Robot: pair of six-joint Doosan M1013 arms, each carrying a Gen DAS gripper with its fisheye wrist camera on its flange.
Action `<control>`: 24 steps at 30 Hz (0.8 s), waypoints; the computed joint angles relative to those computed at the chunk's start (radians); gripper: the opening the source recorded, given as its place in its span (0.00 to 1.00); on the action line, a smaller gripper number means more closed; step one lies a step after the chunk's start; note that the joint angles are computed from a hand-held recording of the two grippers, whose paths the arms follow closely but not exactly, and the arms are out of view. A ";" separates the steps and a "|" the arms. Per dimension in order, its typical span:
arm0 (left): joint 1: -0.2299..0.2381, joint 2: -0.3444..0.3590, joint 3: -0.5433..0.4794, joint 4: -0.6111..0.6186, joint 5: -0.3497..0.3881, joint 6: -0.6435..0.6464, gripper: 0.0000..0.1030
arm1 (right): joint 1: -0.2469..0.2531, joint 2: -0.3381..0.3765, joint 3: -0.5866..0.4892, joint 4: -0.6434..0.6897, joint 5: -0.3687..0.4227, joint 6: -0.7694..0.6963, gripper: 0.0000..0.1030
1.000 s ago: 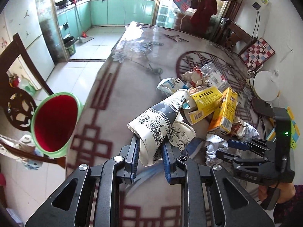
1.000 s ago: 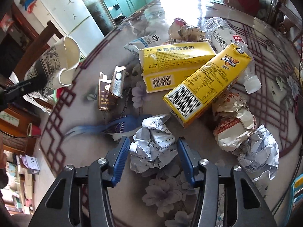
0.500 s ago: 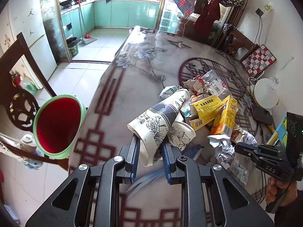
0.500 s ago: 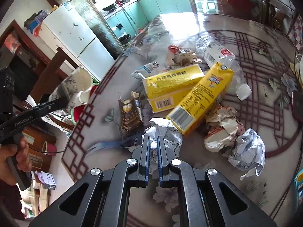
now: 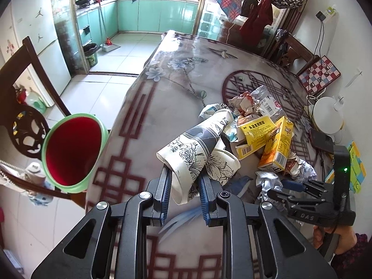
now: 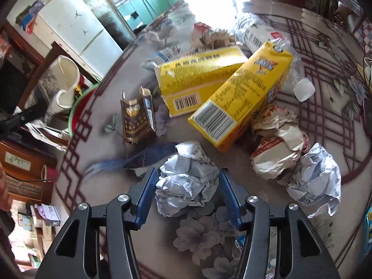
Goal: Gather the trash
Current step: 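Carry cup and foil to the green bin and open both tools to drop them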
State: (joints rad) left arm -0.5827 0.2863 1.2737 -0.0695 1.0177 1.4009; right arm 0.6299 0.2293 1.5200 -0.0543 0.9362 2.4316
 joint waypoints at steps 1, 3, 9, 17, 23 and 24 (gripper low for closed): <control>0.000 0.000 0.000 0.003 0.001 -0.002 0.21 | 0.003 0.002 0.000 -0.008 0.000 0.006 0.51; 0.003 0.001 -0.003 0.004 0.004 -0.004 0.21 | 0.005 -0.008 0.012 0.000 -0.036 0.007 0.40; 0.027 0.001 -0.009 -0.019 -0.011 0.036 0.21 | 0.018 -0.026 0.000 -0.042 -0.083 0.082 0.23; 0.099 0.037 -0.043 -0.110 0.002 0.152 0.21 | 0.050 0.022 -0.134 -0.188 -0.048 0.205 0.23; 0.166 0.055 -0.058 -0.103 0.023 0.231 0.21 | 0.069 0.126 -0.305 -0.226 0.011 0.192 0.23; 0.179 0.059 -0.061 -0.103 0.030 0.234 0.21 | 0.071 0.148 -0.337 -0.223 0.021 0.180 0.23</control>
State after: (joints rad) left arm -0.4037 0.3448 1.2131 -0.1723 1.0472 1.6350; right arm 0.7008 0.3775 1.1825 -0.2775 0.9576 2.6118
